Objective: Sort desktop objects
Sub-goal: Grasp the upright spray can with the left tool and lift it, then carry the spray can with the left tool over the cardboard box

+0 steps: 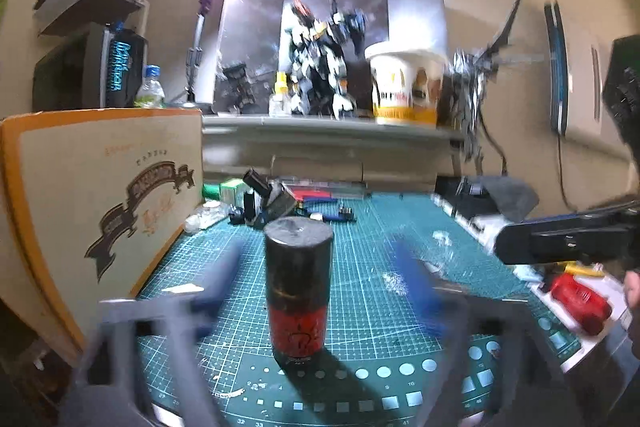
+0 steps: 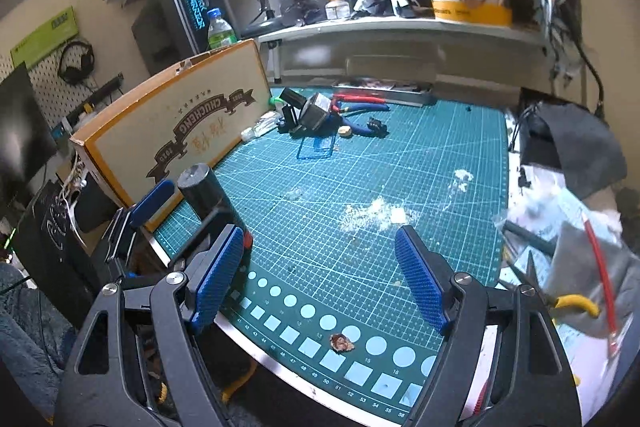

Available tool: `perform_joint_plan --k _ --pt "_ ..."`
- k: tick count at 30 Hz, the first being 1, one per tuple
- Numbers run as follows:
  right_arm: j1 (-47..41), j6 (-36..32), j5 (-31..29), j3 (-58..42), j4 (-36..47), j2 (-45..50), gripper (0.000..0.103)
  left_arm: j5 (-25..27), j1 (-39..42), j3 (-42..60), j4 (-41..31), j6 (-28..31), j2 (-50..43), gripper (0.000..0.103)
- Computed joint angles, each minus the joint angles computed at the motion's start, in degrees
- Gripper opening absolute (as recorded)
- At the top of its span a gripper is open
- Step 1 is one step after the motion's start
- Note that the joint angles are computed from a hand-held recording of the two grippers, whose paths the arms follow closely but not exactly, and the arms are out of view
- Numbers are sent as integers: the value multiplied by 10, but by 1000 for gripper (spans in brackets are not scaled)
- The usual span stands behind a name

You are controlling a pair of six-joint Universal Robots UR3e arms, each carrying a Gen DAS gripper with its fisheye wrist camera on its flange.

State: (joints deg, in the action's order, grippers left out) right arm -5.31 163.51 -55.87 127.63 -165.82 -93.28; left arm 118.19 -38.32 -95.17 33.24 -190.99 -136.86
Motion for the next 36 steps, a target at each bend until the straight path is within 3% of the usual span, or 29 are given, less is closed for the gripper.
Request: perform_joint_plan --k 2,10,16,21,26,29,31,33,36 --pt "-5 -3 7 6 -5 3 76 -23 14 0 -49 -16 17 35" --pt "-13 -18 22 24 -17 15 76 -26 21 -19 -80 -11 62 34" --pt "-18 -15 32 31 -26 12 76 -49 42 -62 -130 26 199 34" --pt "3 -4 33 9 -36 26 76 -170 155 -72 -313 38 390 34" --pt "36 1 37 -29 -43 45 76 -327 338 29 -569 83 481 34" --pt "57 6 42 -54 -52 64 76 -352 425 119 -681 131 445 34" --pt "72 9 43 -74 -56 79 76 -340 452 188 -745 166 394 34" --pt "90 11 37 -102 -51 99 76 -319 471 285 -829 198 316 34" --pt "114 12 30 -146 -41 129 76 -341 492 431 -965 209 203 34"
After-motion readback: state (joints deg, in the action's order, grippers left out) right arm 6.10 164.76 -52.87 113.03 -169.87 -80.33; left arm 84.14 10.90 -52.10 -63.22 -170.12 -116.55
